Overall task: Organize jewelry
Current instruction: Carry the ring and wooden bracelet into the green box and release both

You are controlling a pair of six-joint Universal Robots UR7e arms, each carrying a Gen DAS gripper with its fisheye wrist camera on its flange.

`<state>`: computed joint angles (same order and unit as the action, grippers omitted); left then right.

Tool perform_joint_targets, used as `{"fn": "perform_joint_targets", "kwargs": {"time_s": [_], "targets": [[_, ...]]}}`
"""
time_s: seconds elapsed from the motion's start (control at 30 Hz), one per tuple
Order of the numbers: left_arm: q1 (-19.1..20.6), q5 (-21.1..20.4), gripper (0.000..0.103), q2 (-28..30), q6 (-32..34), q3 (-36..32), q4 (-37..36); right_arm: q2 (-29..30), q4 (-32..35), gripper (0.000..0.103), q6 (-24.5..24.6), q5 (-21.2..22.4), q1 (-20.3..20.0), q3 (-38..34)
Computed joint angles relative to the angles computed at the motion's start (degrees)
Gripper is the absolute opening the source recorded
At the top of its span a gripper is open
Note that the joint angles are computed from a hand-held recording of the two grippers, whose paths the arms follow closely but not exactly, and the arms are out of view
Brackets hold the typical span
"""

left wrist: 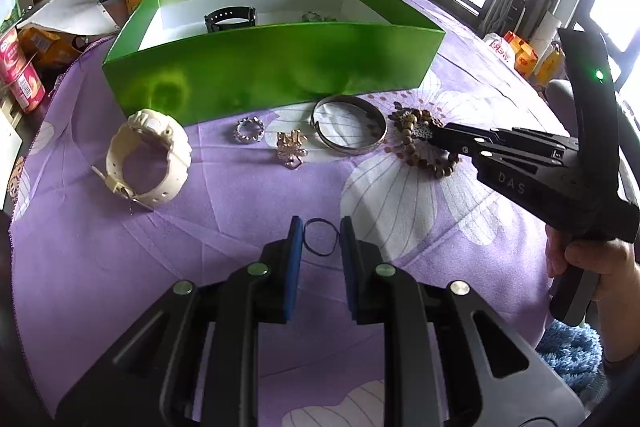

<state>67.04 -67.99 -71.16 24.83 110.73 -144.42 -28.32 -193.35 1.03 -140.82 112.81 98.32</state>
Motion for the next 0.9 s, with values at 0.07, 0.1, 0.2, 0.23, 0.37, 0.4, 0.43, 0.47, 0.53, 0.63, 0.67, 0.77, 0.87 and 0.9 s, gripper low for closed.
{"fn": "perform_joint_targets", "kwargs": {"time_s": [0.07,0.1,0.2,0.23,0.37,0.4,0.43,0.47,0.53,0.63,0.67,0.77,0.87,0.9], "targets": [[0.2,-0.3,0.019,-0.1,-0.2,-0.4,0.2,-0.8,-2.9,0.010,-0.5,1.4,0.3,1.2],[0.3,-0.5,0.019,-0.2,-0.4,-0.7,0.3,-1.5,-3.9,0.010,-0.8,2.3,0.4,1.8],[0.7,-1.7,0.019,-0.4,-1.6,-1.8,1.0,-2.6,-6.4,0.010,-2.9,3.0,1.2,2.6],[0.8,-2.1,0.019,-0.4,-1.9,-2.2,1.2,-3.0,-7.0,0.010,-3.4,3.3,1.4,2.8],[0.7,-2.6,0.019,-1.0,-2.3,-2.9,1.1,-4.4,-9.9,0.010,-5.2,3.8,2.7,3.4],[0.6,-2.6,0.019,-1.1,-2.3,-3.0,0.8,-4.6,-10.4,0.010,-5.7,3.7,3.1,3.4],[0.5,-2.6,0.019,-1.2,-2.2,-3.1,0.6,-4.7,-11.0,0.010,-6.1,3.5,3.5,3.3],[0.4,-2.7,0.019,-1.4,-2.1,-3.3,0.6,-4.8,-11.4,0.010,-6.4,3.4,3.8,3.3],[0.1,-2.7,0.019,-1.5,-1.9,-3.6,0.5,-5.0,-12.4,0.010,-7.3,3.4,4.3,3.1],[-0.2,-3.0,0.019,-1.4,-1.9,-4.4,0.7,-5.4,-12.9,0.010,-8.5,3.6,4.6,2.7],[-0.2,-3.3,0.019,-1.2,-2.1,-5.1,1.1,-5.5,-12.9,0.010,-8.7,3.9,4.6,2.5],[-0.1,-4.5,0.019,-0.5,-3.2,-7.3,2.4,-5.4,-13.2,0.010,-10.2,4.2,4.8,1.4],[-0.2,-4.8,0.019,0.6,-4.0,-9.6,2.8,-5.1,-13.6,0.010,-11.7,4.5,5.0,0.0],[-0.2,-4.9,0.019,1.0,-4.3,-10.4,3.0,-5.0,-13.8,0.010,-12.3,4.6,5.0,-0.5]]}}
